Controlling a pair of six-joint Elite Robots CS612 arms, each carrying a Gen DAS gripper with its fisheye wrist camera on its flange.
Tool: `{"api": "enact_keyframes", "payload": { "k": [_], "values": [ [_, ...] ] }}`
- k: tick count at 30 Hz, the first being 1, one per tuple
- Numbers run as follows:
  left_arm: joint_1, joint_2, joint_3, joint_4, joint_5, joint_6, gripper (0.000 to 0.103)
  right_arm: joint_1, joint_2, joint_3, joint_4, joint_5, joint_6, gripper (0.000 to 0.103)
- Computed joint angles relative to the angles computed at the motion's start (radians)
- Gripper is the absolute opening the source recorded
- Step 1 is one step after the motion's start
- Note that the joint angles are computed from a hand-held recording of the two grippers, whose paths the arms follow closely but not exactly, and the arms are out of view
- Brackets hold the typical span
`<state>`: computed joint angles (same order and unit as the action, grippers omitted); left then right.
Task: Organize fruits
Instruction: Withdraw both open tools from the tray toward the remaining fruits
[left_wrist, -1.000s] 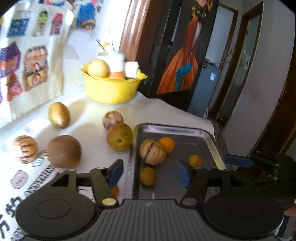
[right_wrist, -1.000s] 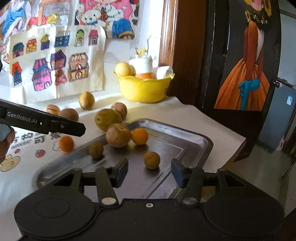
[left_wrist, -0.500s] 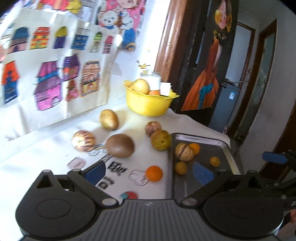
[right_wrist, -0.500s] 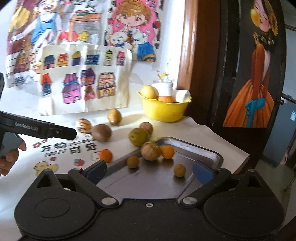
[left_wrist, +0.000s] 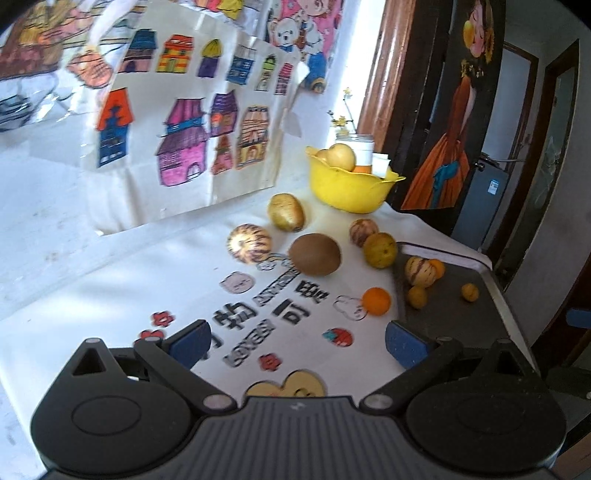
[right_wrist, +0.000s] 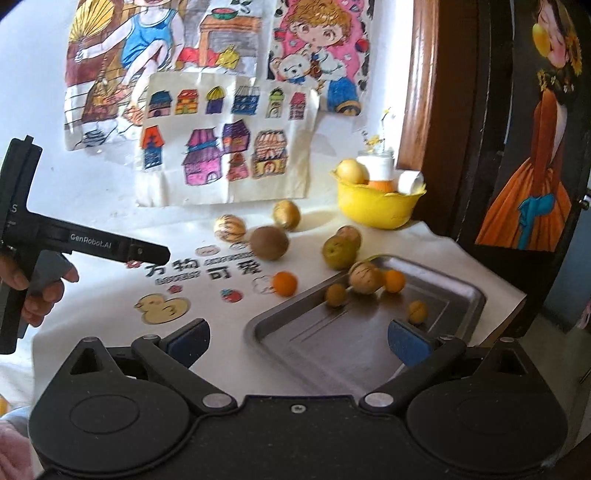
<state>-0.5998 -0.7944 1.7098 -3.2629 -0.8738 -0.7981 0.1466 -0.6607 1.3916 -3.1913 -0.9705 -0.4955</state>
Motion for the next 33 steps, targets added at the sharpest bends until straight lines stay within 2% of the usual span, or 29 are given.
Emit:
{"api": "enact_keyframes", "payload": {
  "k": [4,16,27,33],
  "values": [
    [-0.002,-0.018,0.037,0.013,0.002,-0.023,0.102,0.009,-0.016,0.026,0.033,0.0,-0.01,0.102],
    [0.006,-0.057,0.112,0.088,-0.014,-0.105,0.102,0.053,-0.045,0.036,0.18,-0.016,-0.123,0.102],
    [0.026,-0.066,0.134,0.096,-0.019,-0.114,0.102,0.097,-0.015,-0.033,0.241,-0.02,-0.174,0.102],
    [0.044,-0.061,0.123,0.111,-0.024,-0.086,0.102,0.114,0.01,-0.084,0.289,-0.037,-0.209,0.102]
  ]
}}
